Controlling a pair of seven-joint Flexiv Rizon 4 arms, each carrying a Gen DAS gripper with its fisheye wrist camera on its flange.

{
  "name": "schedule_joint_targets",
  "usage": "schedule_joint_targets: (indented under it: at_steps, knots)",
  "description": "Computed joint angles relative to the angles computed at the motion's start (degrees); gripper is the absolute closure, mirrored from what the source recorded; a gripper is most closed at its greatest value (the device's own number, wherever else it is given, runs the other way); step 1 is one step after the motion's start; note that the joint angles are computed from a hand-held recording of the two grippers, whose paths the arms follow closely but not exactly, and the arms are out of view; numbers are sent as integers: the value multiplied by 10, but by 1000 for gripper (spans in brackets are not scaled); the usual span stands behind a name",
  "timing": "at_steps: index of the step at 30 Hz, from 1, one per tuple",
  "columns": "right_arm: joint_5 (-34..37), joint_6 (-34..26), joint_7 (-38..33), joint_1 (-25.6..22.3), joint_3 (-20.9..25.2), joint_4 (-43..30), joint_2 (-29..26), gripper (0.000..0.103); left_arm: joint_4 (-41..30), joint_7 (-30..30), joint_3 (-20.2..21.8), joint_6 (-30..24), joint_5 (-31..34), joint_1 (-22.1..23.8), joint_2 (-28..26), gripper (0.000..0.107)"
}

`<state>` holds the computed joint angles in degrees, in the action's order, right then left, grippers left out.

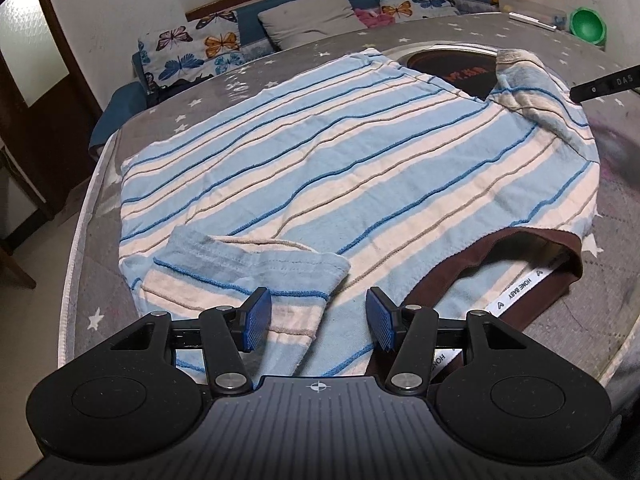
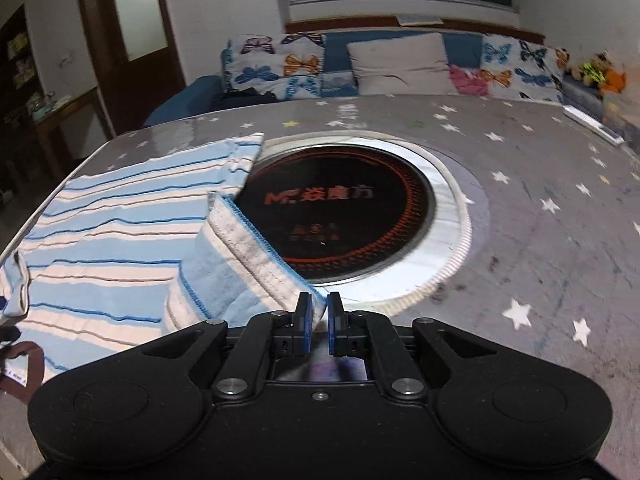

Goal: Fold clothes

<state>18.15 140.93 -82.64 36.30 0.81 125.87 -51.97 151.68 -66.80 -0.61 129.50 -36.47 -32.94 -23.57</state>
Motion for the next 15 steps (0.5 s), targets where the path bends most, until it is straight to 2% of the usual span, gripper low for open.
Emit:
schedule_joint_targets:
  at_steps: [6,8,10,15]
  knots:
    - [-27,-10,24,-27,15,0,2,94,-6,9,-3,0,-39,-26,-3,53]
    - [-33,-6,31,-32,17,0,1,88,-7,10,-4,0,-41,-26,-3,53]
    - [-31,0,37,-31,19,5,4,77,-8,10,-5,-1,-44,-28,-4,53]
    - [-34,6,37,-28,17,11,10,71,-8,4,-8,-2,-37,-23,-4,56]
